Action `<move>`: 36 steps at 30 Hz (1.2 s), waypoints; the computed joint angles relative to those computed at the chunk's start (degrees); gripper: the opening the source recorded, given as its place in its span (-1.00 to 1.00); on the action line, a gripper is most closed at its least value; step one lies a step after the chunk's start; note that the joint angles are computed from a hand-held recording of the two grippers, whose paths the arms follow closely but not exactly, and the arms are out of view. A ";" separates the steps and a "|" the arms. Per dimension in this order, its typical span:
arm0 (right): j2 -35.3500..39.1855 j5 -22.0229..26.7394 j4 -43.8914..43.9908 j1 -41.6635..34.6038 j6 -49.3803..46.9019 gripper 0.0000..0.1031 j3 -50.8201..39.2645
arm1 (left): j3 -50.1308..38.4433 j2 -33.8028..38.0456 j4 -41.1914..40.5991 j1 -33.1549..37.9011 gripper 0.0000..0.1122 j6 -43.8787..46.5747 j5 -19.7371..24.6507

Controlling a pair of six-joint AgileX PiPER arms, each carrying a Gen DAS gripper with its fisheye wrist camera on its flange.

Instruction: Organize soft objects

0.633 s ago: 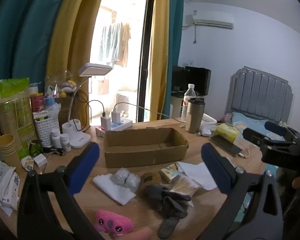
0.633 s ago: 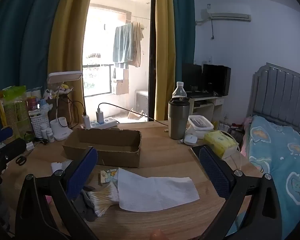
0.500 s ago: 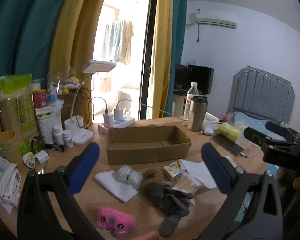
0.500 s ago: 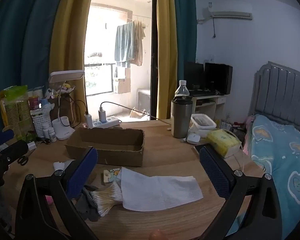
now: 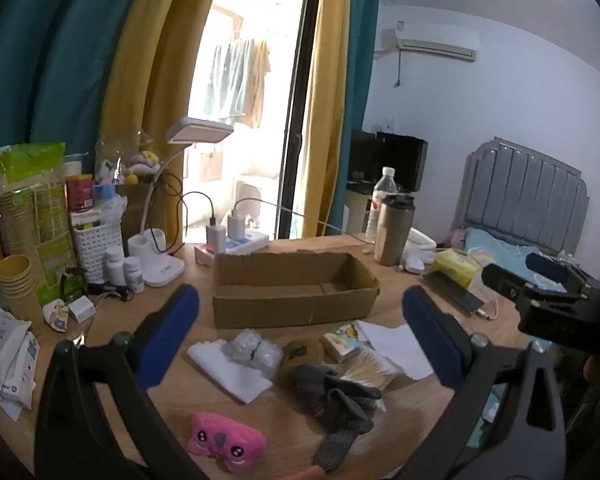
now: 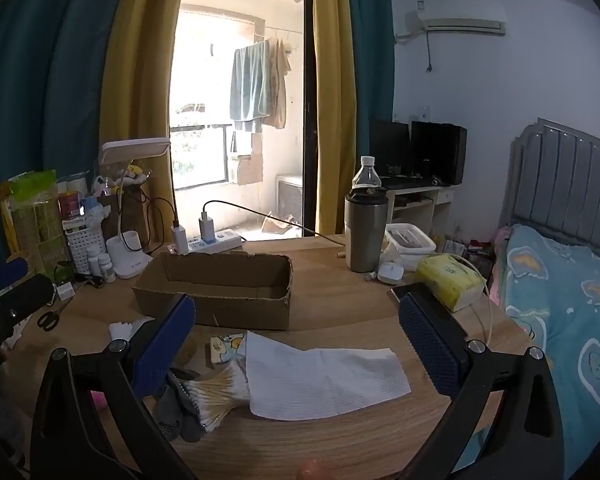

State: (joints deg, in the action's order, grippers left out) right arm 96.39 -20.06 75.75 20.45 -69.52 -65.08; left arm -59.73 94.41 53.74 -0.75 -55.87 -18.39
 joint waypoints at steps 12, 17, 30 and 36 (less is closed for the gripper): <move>-0.55 0.12 -0.10 0.32 0.37 1.00 0.50 | -0.02 -0.31 -0.28 -0.92 0.83 -0.04 1.45; -0.54 0.53 -0.09 0.17 0.33 1.00 0.46 | 0.26 -0.31 -0.05 -0.75 0.83 -0.33 1.10; -0.65 0.65 -1.22 0.22 1.33 1.00 0.75 | 0.80 -0.38 -1.26 -0.58 0.83 1.00 0.74; -0.46 0.61 0.00 0.68 0.11 1.00 0.40 | 0.72 -0.34 -1.03 -0.49 0.83 0.78 0.69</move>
